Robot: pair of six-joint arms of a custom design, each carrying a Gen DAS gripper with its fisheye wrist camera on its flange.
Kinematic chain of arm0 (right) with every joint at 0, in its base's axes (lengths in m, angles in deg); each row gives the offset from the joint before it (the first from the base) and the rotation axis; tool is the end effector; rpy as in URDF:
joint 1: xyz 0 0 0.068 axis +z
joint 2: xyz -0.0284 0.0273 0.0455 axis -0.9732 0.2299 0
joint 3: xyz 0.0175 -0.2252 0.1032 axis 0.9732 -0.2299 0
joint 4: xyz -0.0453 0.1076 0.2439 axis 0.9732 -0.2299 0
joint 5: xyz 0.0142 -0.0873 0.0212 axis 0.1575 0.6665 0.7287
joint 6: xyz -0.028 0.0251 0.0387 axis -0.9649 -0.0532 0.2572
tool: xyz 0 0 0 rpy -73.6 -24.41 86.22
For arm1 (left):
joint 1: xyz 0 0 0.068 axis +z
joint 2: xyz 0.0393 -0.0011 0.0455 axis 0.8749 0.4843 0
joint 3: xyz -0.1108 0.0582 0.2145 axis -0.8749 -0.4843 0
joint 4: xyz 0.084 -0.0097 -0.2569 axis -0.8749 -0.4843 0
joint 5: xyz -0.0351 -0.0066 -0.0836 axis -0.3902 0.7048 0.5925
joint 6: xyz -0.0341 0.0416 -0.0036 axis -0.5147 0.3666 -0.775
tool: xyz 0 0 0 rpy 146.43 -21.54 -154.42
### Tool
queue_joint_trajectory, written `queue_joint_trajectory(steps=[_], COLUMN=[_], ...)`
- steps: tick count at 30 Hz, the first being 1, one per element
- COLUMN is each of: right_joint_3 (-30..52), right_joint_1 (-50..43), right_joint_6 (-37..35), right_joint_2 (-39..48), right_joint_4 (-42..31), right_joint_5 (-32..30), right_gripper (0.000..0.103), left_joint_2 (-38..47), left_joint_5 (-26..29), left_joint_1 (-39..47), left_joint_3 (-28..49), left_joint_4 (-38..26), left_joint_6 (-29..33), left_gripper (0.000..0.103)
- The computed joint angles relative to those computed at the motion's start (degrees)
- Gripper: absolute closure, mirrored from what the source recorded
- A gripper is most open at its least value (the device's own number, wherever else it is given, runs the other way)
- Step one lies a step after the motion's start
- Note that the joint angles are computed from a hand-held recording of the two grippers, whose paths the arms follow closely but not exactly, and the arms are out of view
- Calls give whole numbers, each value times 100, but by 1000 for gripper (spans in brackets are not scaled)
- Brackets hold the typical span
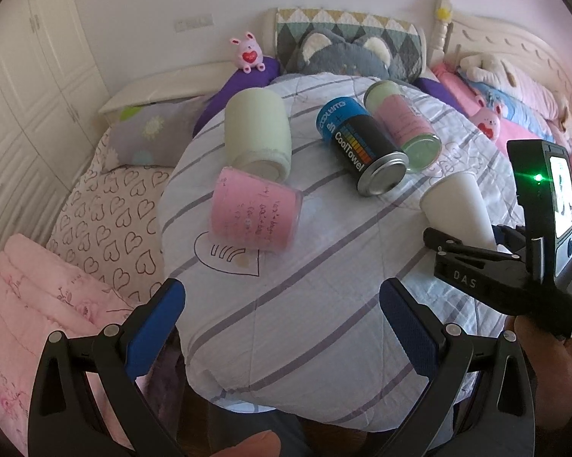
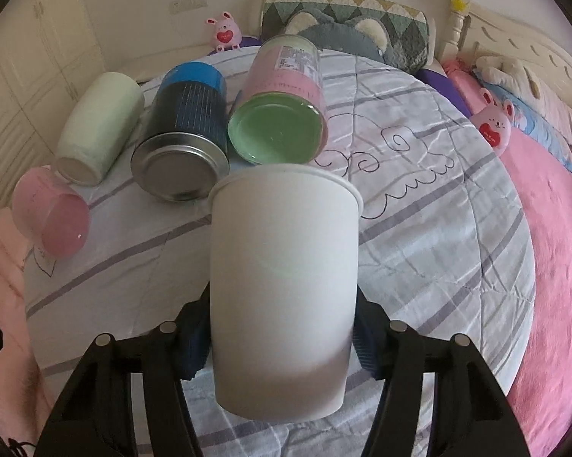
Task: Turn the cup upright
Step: 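Close the right gripper around the white paper cup and lift it, then carry the cup toward the left gripper, set it down, open right gripper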
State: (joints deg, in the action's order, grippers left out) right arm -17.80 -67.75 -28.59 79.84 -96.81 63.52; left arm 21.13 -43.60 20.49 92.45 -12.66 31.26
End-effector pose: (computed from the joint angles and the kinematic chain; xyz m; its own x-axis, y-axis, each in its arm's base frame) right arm 0.3665 0.0606 0.1250 -0.8146 -0.2158 -0.5384 -0.2676 0.9633 0.0187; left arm 0.2380 -0.1817 0.2180 -0.8130 -0.1070 -0.5723 -0.1652 0.9850 0.0506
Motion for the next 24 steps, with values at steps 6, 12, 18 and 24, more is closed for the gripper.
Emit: queue_joint_trajectory(steps=[6,12,18,24], right_joint_3=[-470,-1152,-1932,-2268], right_joint_1=[-45,-33,433,885], right_joint_6=[38,448,1314,2294], right_joint_2=[-652,-1551,-1996,-1901], right_joint_4=[18,-111,228,764], right_joint_5=[-221,-895,-1048,-788], right_gripper=[42,42,42,42], left_joint_2=[-374,-1090,-1794,-2333], left_joint_5=[-139,-255,-203,-173], left_joint_1=[-132,-352,-517,-497], left_joint_3=[-248,-821,-1509,-1938], left_joint_4=[-147,-380,-508,-599], left_joint_6=[-214,-609,-805,-743], left_gripper=[0,0,0,0])
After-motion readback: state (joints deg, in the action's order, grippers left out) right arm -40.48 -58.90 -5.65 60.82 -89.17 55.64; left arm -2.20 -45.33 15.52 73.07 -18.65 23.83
